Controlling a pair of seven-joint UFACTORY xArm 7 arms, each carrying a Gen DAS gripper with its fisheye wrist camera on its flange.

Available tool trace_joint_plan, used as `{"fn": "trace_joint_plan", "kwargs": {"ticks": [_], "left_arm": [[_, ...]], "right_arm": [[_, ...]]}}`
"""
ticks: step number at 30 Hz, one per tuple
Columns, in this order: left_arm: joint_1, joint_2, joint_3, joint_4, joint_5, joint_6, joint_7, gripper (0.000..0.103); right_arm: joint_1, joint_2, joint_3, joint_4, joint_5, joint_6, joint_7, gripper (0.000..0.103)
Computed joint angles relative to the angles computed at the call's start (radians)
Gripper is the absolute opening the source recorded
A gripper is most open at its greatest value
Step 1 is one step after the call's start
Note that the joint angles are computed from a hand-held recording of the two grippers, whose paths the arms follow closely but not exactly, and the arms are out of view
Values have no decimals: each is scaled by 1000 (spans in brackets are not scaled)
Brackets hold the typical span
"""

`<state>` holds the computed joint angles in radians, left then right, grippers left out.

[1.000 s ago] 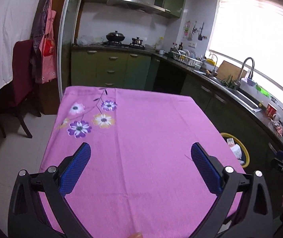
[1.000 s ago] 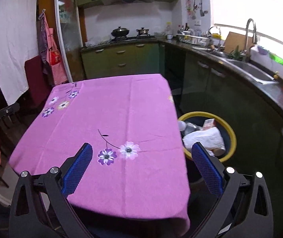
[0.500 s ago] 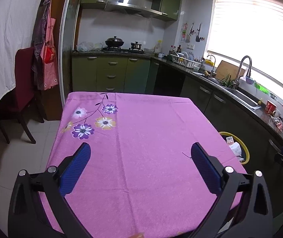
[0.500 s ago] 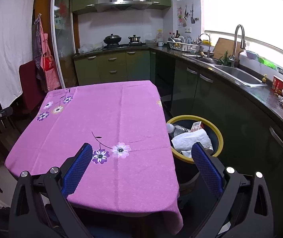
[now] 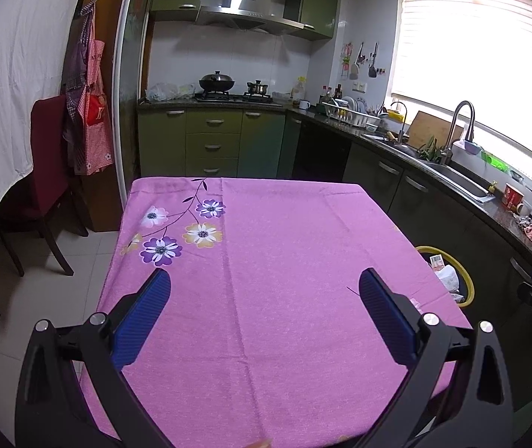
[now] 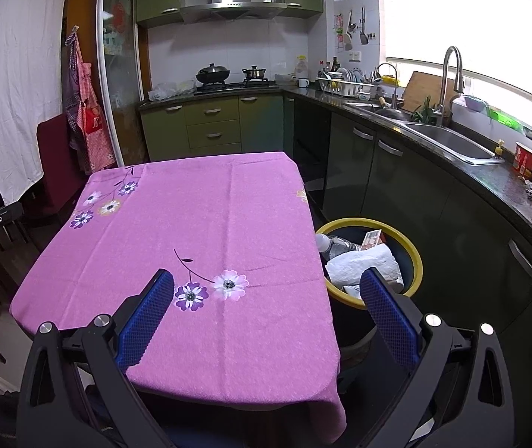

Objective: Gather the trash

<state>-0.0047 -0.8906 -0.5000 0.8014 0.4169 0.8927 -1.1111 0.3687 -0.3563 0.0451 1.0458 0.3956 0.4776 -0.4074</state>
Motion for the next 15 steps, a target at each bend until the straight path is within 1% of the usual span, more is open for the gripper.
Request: {"fn": "trace_joint_plan", "kwargs": {"ticks": [15], "left_arm": [[2,4,-4,4,12,-1,5,96]], "right_arm": [[2,18,3,15,8,-1,-3,98]]}}
